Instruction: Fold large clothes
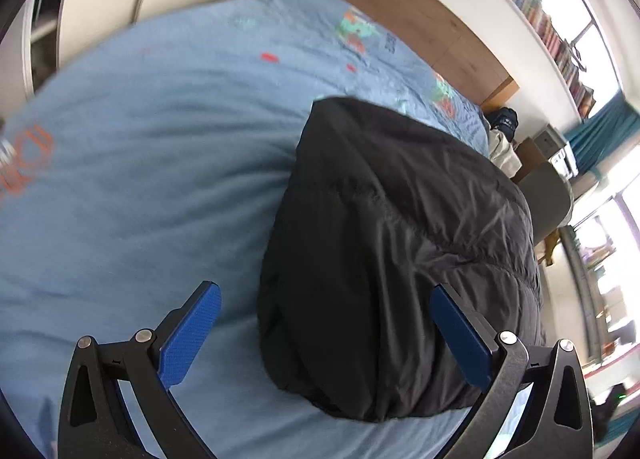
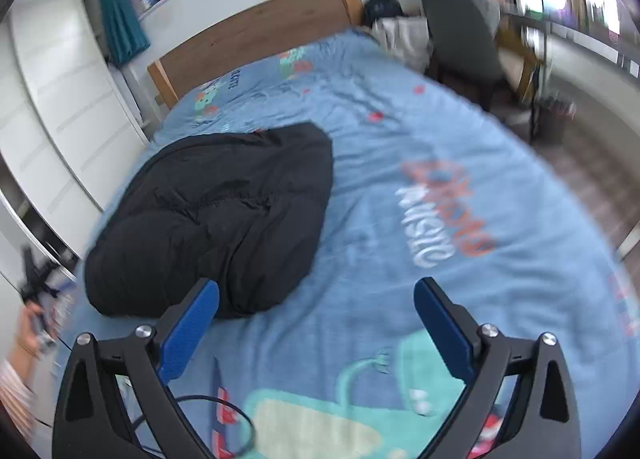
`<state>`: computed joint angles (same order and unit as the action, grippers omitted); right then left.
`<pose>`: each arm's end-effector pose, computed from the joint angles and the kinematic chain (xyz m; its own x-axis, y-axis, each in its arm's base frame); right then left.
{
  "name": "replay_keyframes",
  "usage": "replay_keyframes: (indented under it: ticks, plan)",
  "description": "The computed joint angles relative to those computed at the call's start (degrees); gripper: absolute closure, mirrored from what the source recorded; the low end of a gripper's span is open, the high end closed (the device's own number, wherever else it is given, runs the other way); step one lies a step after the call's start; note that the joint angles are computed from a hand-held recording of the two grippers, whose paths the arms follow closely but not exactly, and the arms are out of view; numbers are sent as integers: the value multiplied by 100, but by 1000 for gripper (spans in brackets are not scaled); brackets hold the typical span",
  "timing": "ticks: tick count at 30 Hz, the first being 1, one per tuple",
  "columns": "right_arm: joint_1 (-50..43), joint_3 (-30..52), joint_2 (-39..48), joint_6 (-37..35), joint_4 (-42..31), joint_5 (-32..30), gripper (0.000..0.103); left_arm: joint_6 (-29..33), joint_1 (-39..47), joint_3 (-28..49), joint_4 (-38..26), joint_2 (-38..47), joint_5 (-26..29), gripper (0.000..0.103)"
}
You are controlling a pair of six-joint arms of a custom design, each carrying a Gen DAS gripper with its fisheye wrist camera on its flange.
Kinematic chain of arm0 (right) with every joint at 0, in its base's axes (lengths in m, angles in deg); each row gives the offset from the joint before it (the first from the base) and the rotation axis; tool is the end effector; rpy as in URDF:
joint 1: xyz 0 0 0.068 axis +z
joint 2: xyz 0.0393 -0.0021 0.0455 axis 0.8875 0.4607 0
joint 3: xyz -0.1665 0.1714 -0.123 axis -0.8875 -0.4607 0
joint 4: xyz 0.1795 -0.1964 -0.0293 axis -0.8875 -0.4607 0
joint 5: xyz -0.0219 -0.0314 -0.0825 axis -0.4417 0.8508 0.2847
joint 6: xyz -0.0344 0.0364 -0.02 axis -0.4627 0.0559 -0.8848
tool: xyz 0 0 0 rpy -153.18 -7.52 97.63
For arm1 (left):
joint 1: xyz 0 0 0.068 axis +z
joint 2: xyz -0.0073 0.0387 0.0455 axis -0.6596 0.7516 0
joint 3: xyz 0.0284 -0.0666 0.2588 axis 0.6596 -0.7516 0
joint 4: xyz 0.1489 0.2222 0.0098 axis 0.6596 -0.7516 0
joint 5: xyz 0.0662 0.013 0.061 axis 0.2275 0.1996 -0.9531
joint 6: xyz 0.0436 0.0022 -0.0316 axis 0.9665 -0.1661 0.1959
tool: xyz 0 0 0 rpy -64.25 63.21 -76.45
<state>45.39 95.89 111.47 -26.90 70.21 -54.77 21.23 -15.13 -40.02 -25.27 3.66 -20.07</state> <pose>0.2858 -0.0685 0.1922 -0.7423 0.1436 -0.6545 -0.1359 0.9242 0.3569 0.2531 0.1047 0.1198 -0.6402 -0.5946 -0.4863 -0.3045 0.7777 -0.5500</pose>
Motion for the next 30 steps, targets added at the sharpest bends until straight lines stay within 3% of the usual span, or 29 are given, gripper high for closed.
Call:
replay_keyframes:
  ticks: [4, 7, 9, 16, 21, 30]
  plan:
    - [407, 520, 1465, 690, 623, -228, 4, -120, 48, 343, 370, 840, 318, 1]
    - [678, 1042, 2402, 1301, 986, -408, 4, -255, 148, 679, 589, 1468, 865, 1]
    - [805, 1419, 2876, 1563, 1068, -552, 3, -319, 219, 936, 627, 1894, 1310, 1]
    - [1100, 2844, 4437, 2298, 928, -1226, 1, -322, 211, 1470, 731, 2815, 2044, 1]
    - [1288, 3296, 5076, 2461, 996, -1483, 0, -303, 255, 1578, 864, 3217, 2428, 1]
    - [1614, 3524, 5443, 2718, 1398, -1653, 0, -60, 340, 1694, 665, 3478, 2795, 1]
